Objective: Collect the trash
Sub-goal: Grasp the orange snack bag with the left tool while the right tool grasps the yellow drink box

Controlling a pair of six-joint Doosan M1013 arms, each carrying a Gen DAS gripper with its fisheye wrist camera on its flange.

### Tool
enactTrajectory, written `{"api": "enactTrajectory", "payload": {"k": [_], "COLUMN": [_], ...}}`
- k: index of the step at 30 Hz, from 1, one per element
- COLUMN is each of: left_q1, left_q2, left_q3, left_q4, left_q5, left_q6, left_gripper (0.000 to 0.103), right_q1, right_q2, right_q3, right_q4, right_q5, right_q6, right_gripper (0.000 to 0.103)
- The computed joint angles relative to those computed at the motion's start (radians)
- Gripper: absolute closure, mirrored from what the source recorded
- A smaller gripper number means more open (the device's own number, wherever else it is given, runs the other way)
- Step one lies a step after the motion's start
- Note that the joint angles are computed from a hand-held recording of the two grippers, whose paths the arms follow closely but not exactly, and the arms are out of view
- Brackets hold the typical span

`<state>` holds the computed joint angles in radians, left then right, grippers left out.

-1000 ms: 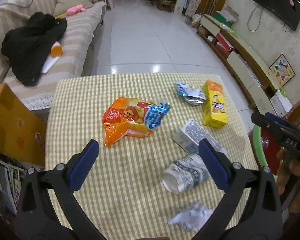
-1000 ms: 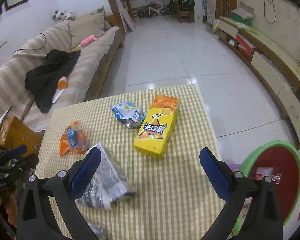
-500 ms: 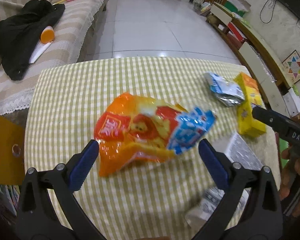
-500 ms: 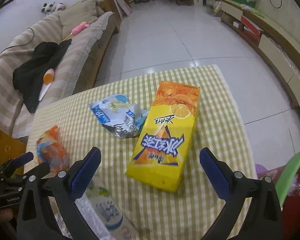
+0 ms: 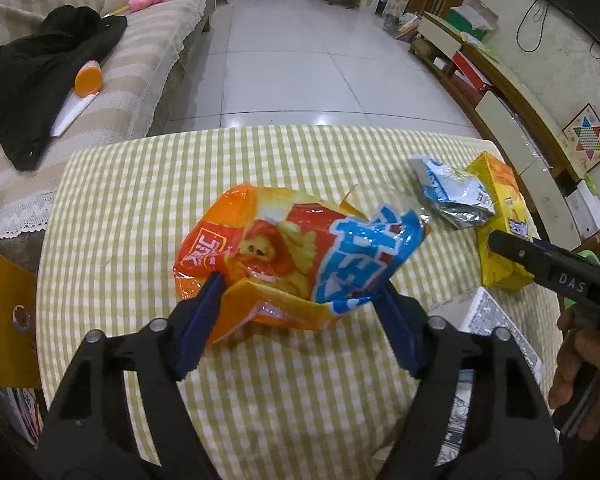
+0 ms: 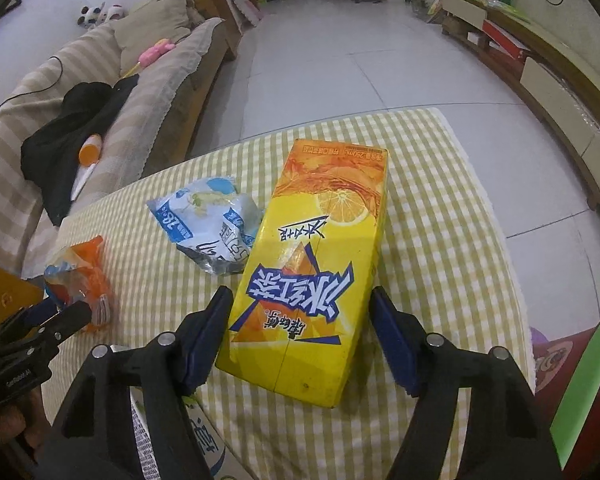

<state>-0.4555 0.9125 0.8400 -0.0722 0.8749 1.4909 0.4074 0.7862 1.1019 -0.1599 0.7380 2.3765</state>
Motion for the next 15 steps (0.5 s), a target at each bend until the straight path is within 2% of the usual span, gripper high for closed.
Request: {"api": "enactTrajectory", "payload": {"k": [5,15], "left_q1": [0.003,0.007], "left_q2": [-0.03,-0.114], "left_q3": [0.041,0.136], "left_q4": [-0.006,0.006], "left_q5": [-0.035,-0.101], "left_q6": [-0.001,-0.024], "left_gripper": [0.037,0.039], "right_q1": [0.005,0.024], "right_q2": [-0.025,-0.076], "right_q3": [0.024,0.064], "right_q4": [-0.019,-0.069], "right_q5": [-0.022,-0.042], "right_q6": [0.021,0.058], "right_gripper": [0.037,0.039]}}
